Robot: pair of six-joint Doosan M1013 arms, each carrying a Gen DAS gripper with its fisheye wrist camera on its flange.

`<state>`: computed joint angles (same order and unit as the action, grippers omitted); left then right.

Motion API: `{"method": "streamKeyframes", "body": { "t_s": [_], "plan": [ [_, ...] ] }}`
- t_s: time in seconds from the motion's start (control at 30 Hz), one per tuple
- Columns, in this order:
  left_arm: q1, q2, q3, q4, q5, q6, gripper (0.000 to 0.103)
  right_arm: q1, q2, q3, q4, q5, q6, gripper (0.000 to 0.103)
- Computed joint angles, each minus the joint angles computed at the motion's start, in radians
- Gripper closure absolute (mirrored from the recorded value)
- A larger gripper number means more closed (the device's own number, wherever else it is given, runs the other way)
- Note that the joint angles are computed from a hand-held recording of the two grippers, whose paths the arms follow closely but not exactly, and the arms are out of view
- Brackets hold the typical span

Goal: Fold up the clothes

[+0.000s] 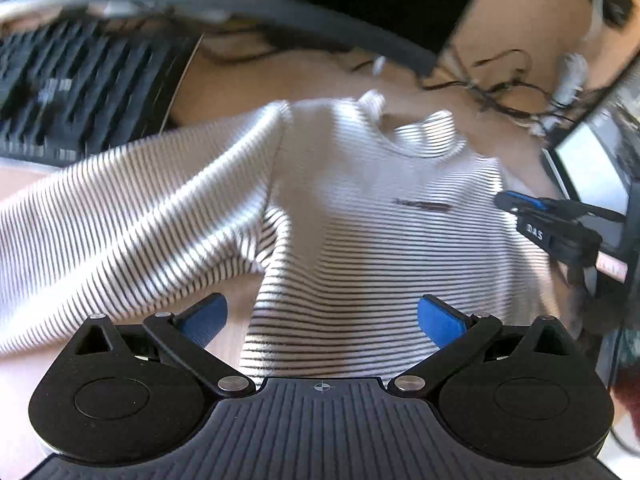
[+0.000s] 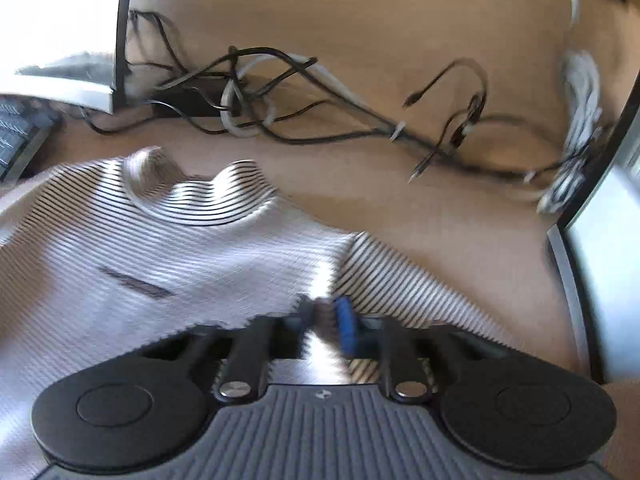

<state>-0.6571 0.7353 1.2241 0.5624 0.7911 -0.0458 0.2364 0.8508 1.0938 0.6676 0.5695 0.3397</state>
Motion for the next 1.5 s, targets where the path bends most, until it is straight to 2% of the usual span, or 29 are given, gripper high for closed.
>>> {"method": "streamKeyframes", "body": {
  "t_s": [0.07,0.13,0.2,0.3,0.37,0.53,0.63,0.67,0.7,0.77,0.87,0.93,1.0,1.07,1.1,1.17,1.23,1.33,1.43,1.5],
  "plan": [
    [0.001,0.015,-0.016,0.030,0.004,0.009,0.000,0.004,0.003,0.013,0.054,-0.048,-0.078,0.095],
    [0.004,0.041,-0.055,0.065,0.042,0.062,0.000,0.003,0.015,-0.002,0.072,-0.051,-0.091,0.096],
    [0.012,0.063,-0.086,0.092,0.072,0.105,0.000,0.003,0.025,-0.017,0.072,-0.066,-0.081,0.096],
    [0.031,0.084,-0.119,0.120,0.088,0.146,0.007,0.004,0.045,-0.046,0.041,-0.105,-0.040,0.096],
    [0.042,0.093,-0.137,0.125,0.095,0.161,0.012,0.000,0.055,-0.068,0.004,-0.095,0.031,0.095],
    [0.037,0.100,-0.148,0.139,0.128,0.191,0.012,-0.017,0.058,-0.089,-0.007,-0.042,0.135,0.093],
    [0.023,0.074,-0.118,0.128,0.116,0.176,0.006,-0.033,0.028,-0.052,0.033,-0.019,0.167,0.078],
    [0.014,0.055,-0.093,0.137,0.097,0.148,0.005,-0.043,0.007,-0.024,0.082,-0.003,0.140,0.063],
    [0.003,0.035,-0.068,0.156,0.074,0.118,0.003,-0.053,-0.013,0.003,0.131,0.017,0.117,0.041],
    [-0.019,-0.004,-0.014,0.216,0.004,0.050,0.000,-0.075,-0.057,0.065,0.224,0.085,0.101,0.022],
    [-0.039,-0.029,0.032,0.270,-0.131,0.007,0.000,-0.101,-0.110,0.147,0.272,0.199,0.157,0.021],
    [-0.043,-0.025,0.044,0.255,-0.188,0.040,0.000,-0.107,-0.138,0.202,0.283,0.233,0.165,0.020],
    [-0.040,-0.011,0.045,0.187,-0.220,0.098,0.000,-0.107,-0.160,0.251,0.280,0.231,0.169,0.017],
    [-0.047,-0.005,0.055,0.199,-0.223,0.092,0.000,-0.105,-0.163,0.274,0.255,0.234,0.223,0.012],
    [-0.056,-0.005,0.059,0.224,-0.212,0.094,0.000,-0.106,-0.168,0.294,0.280,0.227,0.209,0.001],
    [-0.071,-0.012,0.074,0.252,-0.195,0.083,0.000,-0.103,-0.191,0.338,0.305,0.197,0.158,0.000],
    [-0.084,-0.023,0.094,0.281,-0.187,0.052,0.000,-0.088,-0.215,0.367,0.258,0.144,0.176,0.000],
    [-0.092,-0.037,0.111,0.261,-0.180,0.047,0.000,-0.076,-0.251,0.421,0.219,0.083,0.162,0.000],
    [-0.099,-0.048,0.122,0.244,-0.176,0.005,0.000,-0.083,-0.275,0.469,0.242,0.055,0.049,0.000],
    [-0.105,-0.045,0.117,0.241,-0.153,-0.004,0.000,-0.094,-0.282,0.483,0.269,0.064,0.005,0.000]
  ]
}}
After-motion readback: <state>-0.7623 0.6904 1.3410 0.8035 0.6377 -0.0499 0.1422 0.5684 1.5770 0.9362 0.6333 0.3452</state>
